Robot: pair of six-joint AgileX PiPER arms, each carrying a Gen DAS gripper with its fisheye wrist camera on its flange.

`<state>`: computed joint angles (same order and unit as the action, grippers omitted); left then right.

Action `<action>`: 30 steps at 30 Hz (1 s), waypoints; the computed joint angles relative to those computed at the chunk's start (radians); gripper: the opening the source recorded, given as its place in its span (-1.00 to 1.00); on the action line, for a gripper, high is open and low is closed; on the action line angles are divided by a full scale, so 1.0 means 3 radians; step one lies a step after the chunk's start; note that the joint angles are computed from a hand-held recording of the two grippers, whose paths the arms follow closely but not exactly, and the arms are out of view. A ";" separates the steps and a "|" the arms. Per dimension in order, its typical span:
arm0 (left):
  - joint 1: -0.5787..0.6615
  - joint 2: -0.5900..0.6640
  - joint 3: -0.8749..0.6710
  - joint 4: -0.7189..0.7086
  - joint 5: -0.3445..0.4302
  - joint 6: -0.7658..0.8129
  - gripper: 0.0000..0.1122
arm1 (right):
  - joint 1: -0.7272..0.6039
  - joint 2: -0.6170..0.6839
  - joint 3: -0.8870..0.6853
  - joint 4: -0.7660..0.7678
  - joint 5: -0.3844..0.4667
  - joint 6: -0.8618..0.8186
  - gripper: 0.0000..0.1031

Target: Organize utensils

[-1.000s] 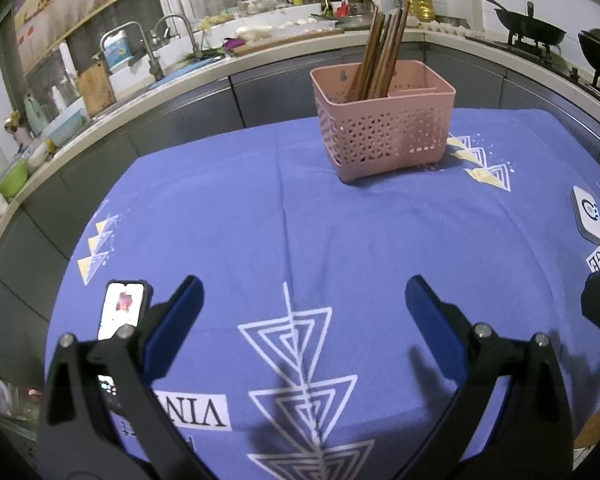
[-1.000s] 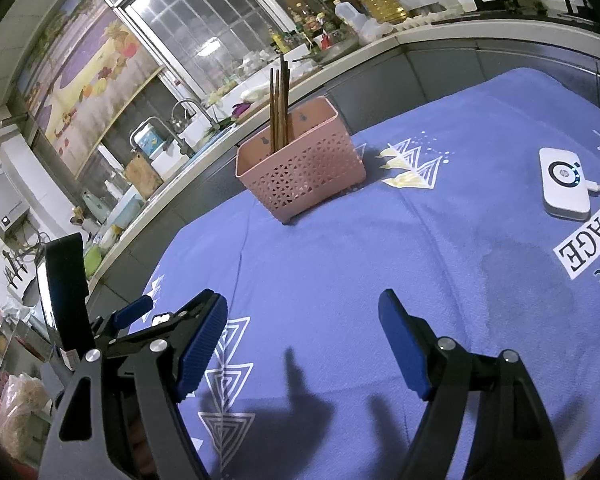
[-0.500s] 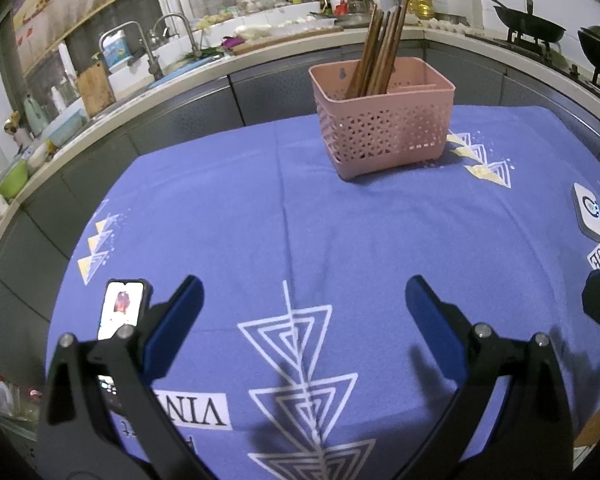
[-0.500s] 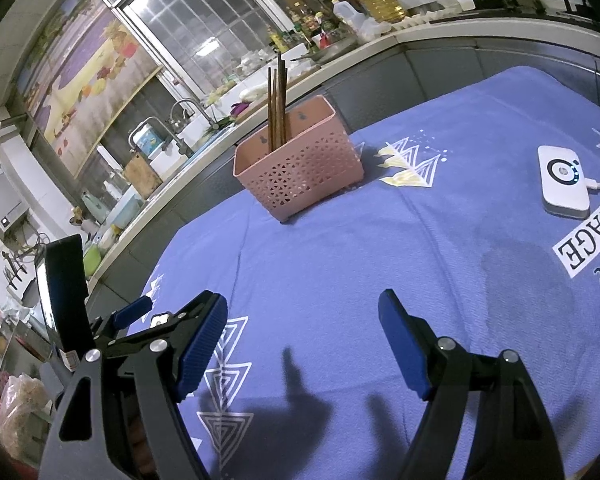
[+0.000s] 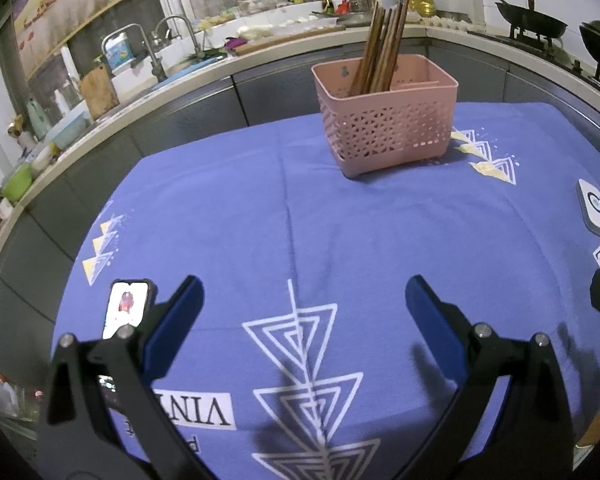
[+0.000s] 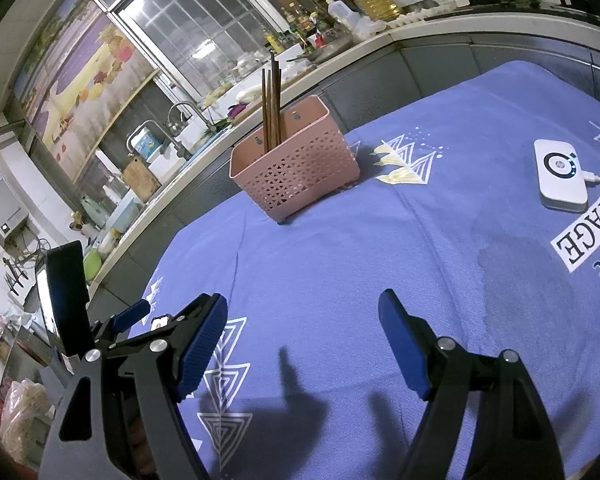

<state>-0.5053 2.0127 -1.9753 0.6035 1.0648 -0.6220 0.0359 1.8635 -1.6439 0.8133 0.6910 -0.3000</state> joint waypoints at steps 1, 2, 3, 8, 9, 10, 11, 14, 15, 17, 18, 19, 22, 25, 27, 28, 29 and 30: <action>0.0001 -0.0001 0.0003 0.0002 0.0000 0.0001 0.73 | -0.0011 0.0013 -0.0022 -0.0002 0.0012 -0.0004 0.50; -0.0001 0.0005 -0.0011 -0.0001 0.0005 0.0005 0.73 | -0.0003 0.0005 -0.0009 0.0000 0.0004 -0.0003 0.50; -0.0001 0.0008 -0.0016 -0.0005 0.0006 0.0007 0.73 | -0.0010 0.0012 -0.0018 0.0003 0.0011 -0.0006 0.50; -0.0003 0.0011 -0.0022 -0.0004 0.0009 0.0008 0.73 | 0.0004 -0.0003 0.0008 0.0003 -0.0005 -0.0003 0.50; -0.0002 0.0004 -0.0011 -0.0010 0.0006 0.0010 0.73 | -0.0005 0.0006 -0.0009 -0.0001 0.0005 0.0002 0.50; -0.0001 -0.0007 0.0011 -0.0008 -0.0004 0.0004 0.72 | 0.0005 -0.0005 0.0012 -0.0001 -0.0007 0.0008 0.50; 0.0000 -0.0011 0.0019 -0.0006 -0.0008 0.0003 0.73 | -0.0006 0.0008 -0.0012 -0.0003 0.0008 0.0008 0.50; -0.0002 -0.0008 0.0015 -0.0004 -0.0001 0.0001 0.73 | -0.0029 0.0009 -0.0021 0.0009 0.0031 -0.0005 0.50; -0.0002 -0.0011 0.0020 0.0001 -0.0002 -0.0001 0.73 | -0.0019 -0.0004 -0.0002 0.0009 0.0021 -0.0004 0.50; -0.0002 -0.0007 0.0014 0.0003 0.0000 -0.0002 0.73 | -0.0032 0.0011 -0.0021 0.0015 0.0036 -0.0015 0.50; 0.0000 -0.0011 0.0022 0.0006 -0.0002 -0.0004 0.73 | -0.0032 0.0011 -0.0021 0.0015 0.0036 -0.0015 0.50; 0.0003 -0.0027 0.0055 0.0017 -0.0014 -0.0016 0.73 | -0.0031 0.0009 -0.0020 0.0013 0.0034 -0.0012 0.50; 0.0003 -0.0029 0.0073 0.0039 -0.0012 -0.0042 0.73 | -0.0050 -0.0007 0.0004 0.0036 0.0046 -0.0040 0.50; 0.0017 -0.0059 0.0125 0.0056 -0.0024 -0.0060 0.73 | -0.0050 -0.0007 0.0004 0.0038 0.0045 -0.0041 0.50; 0.0014 -0.0041 0.0091 0.0052 -0.0009 -0.0049 0.73 | -0.0051 -0.0006 0.0003 0.0039 0.0050 -0.0041 0.50; 0.0015 -0.0043 0.0093 0.0050 -0.0011 -0.0045 0.73 | -0.0042 -0.0021 0.0024 0.0040 0.0044 -0.0043 0.50; 0.0018 -0.0053 0.0109 0.0051 -0.0018 -0.0043 0.73 | -0.0042 -0.0023 0.0026 0.0041 0.0045 -0.0043 0.50; 0.0012 -0.0039 0.0085 0.0052 -0.0006 -0.0045 0.73 | -0.0045 -0.0013 0.0012 0.0036 0.0044 -0.0034 0.50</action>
